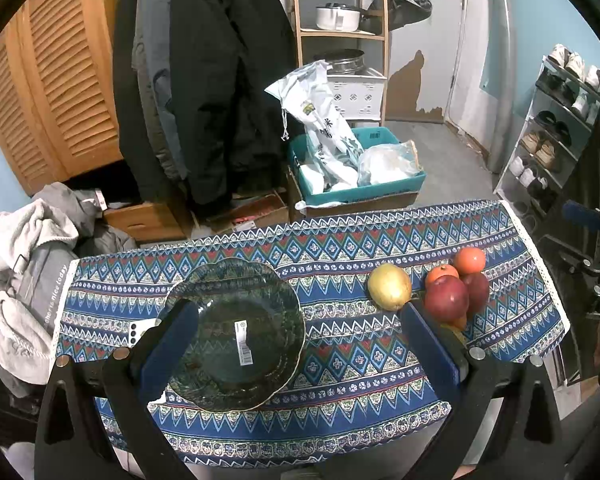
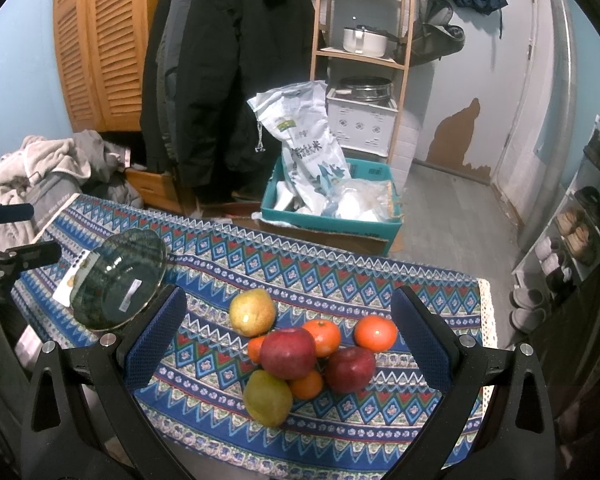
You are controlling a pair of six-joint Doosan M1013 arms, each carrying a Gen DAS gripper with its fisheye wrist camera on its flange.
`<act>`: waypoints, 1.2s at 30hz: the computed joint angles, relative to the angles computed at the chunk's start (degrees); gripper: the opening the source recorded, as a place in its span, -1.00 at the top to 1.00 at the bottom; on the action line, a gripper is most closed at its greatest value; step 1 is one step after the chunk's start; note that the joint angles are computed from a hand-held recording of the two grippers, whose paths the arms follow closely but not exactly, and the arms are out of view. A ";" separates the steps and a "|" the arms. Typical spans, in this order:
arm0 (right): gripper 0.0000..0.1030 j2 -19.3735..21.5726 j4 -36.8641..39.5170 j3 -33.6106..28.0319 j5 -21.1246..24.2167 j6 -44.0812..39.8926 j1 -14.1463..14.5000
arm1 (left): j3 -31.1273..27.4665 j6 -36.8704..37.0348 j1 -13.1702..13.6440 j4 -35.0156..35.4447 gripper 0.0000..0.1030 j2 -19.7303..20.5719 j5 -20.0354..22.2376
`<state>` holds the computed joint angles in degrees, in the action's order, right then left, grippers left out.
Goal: Organize fruits
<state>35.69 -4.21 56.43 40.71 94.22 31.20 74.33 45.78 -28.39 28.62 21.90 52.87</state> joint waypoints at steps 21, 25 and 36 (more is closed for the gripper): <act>-0.94 1.80 -5.14 -4.02 6.64 5.85 -1.77 | -4.38 5.40 1.26 -6.51 -0.98 4.12 1.50; -0.94 3.15 -5.97 -5.88 10.13 7.26 -2.39 | -6.59 7.96 1.48 -8.37 -0.98 5.90 2.62; -0.94 7.53 -3.21 -11.02 18.79 9.14 -4.38 | -15.38 17.01 2.37 -16.67 -0.98 12.88 9.57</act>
